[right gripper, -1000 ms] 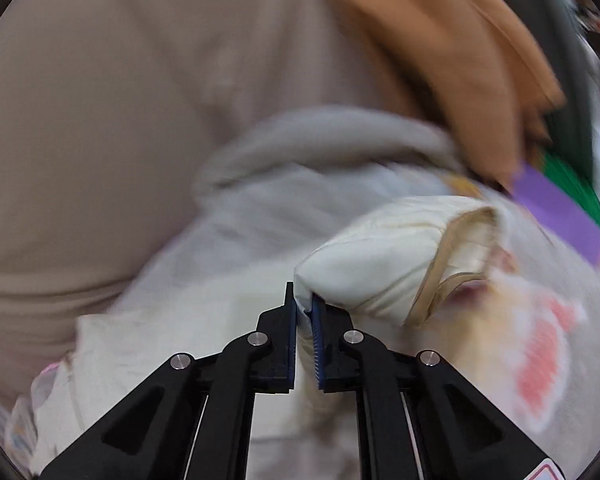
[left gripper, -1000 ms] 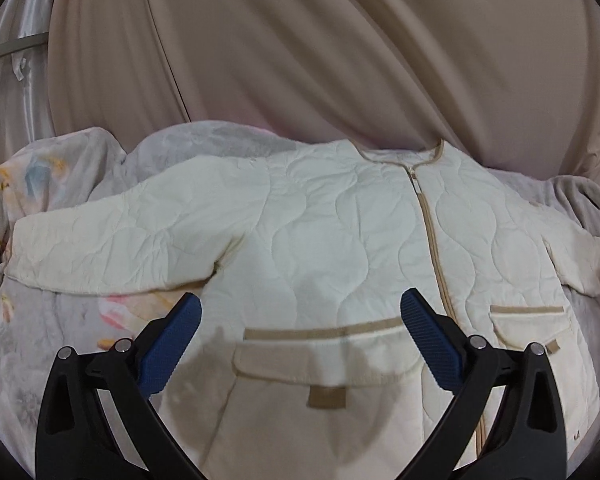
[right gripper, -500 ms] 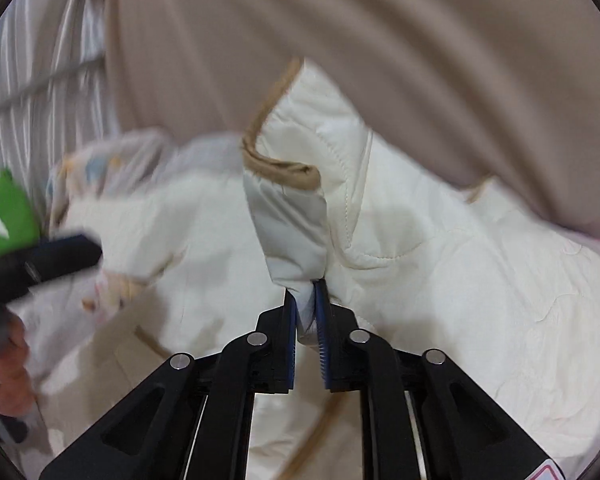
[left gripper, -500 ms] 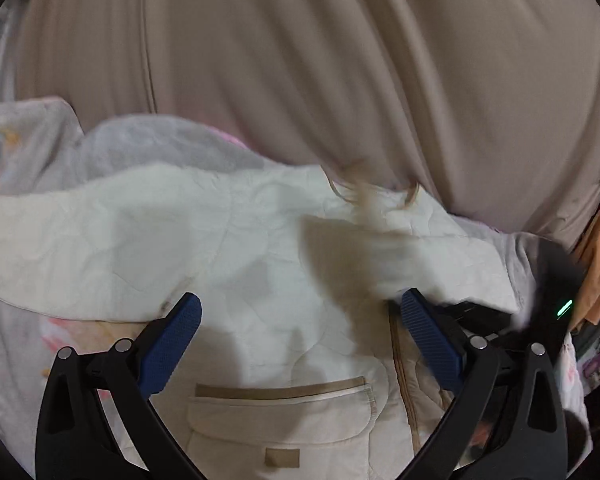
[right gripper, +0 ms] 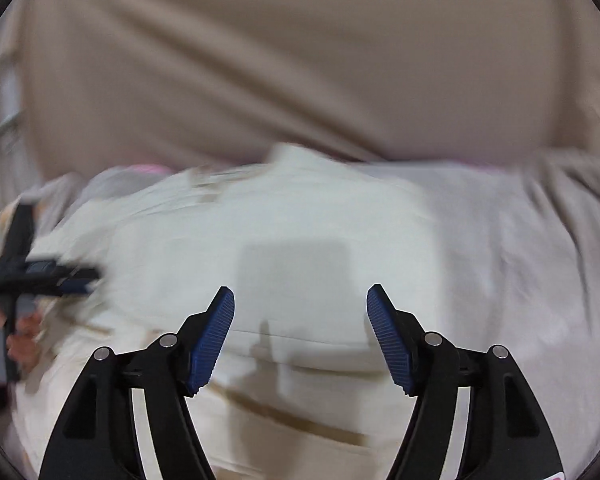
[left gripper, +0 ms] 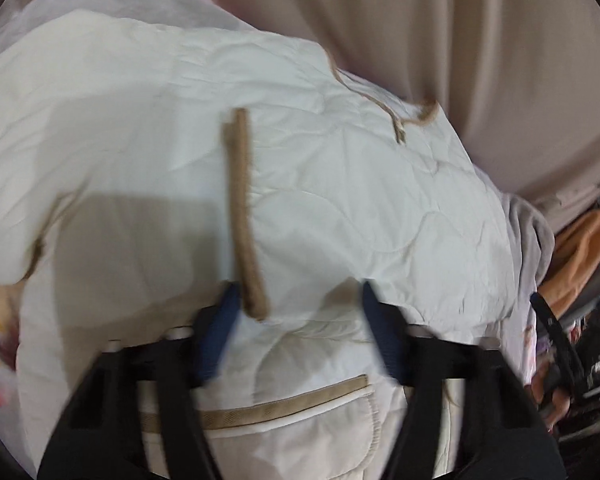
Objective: Fold large clothes
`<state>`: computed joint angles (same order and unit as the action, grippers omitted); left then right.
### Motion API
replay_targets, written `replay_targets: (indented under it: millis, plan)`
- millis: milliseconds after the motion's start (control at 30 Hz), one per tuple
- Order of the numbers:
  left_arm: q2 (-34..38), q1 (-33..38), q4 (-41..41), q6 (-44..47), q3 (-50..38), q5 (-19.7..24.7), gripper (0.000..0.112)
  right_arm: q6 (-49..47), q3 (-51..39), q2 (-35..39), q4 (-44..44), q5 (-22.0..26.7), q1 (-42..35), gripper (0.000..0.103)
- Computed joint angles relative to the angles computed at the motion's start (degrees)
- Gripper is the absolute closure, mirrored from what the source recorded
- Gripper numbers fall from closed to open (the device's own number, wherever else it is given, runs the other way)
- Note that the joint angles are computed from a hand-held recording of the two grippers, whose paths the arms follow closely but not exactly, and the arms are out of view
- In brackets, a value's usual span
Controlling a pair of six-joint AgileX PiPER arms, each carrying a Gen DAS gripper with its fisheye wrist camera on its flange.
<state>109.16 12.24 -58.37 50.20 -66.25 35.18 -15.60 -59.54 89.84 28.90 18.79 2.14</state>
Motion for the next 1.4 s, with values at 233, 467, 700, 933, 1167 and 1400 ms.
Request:
replay_targets:
  millis: [233,467,700,933,1167,1400]
  plan:
    - [-6.8,0.0,-5.6,7.3,0.9,-6.1,0.107,-12.5,-4.6,9.4,17.5,6.1,-6.2,0.073]
    - [-3.7,-0.4,9.0,-4.2,-2.3,-15.7,0.107,-25.4,-4.3,6.3,27.8,3.7,-2.4,0.101]
    - [1.5,2.9,5.9,-0.3,-3.1,-11.6,0.101,-12.2,-4.8,7.5,15.6,7.9,-3.7,0.097]
    - [-18.1,21.3,-7.7,22.6,19.7,3.0,0.037,-9.9,13.0,-19.9,3.6,17.4,-7.7,0.046]
    - [-19.3,40.5,2.5,30.6,33.9,14.0,0.036,-14.4,32.5,-36.5,5.0,29.5,-15.8,0.039]
    - [-31.4,48.1,6.3,37.9,40.3,18.1,0.101,-15.3,33.3,-45.6,10.2,36.8,-22.6,0.095]
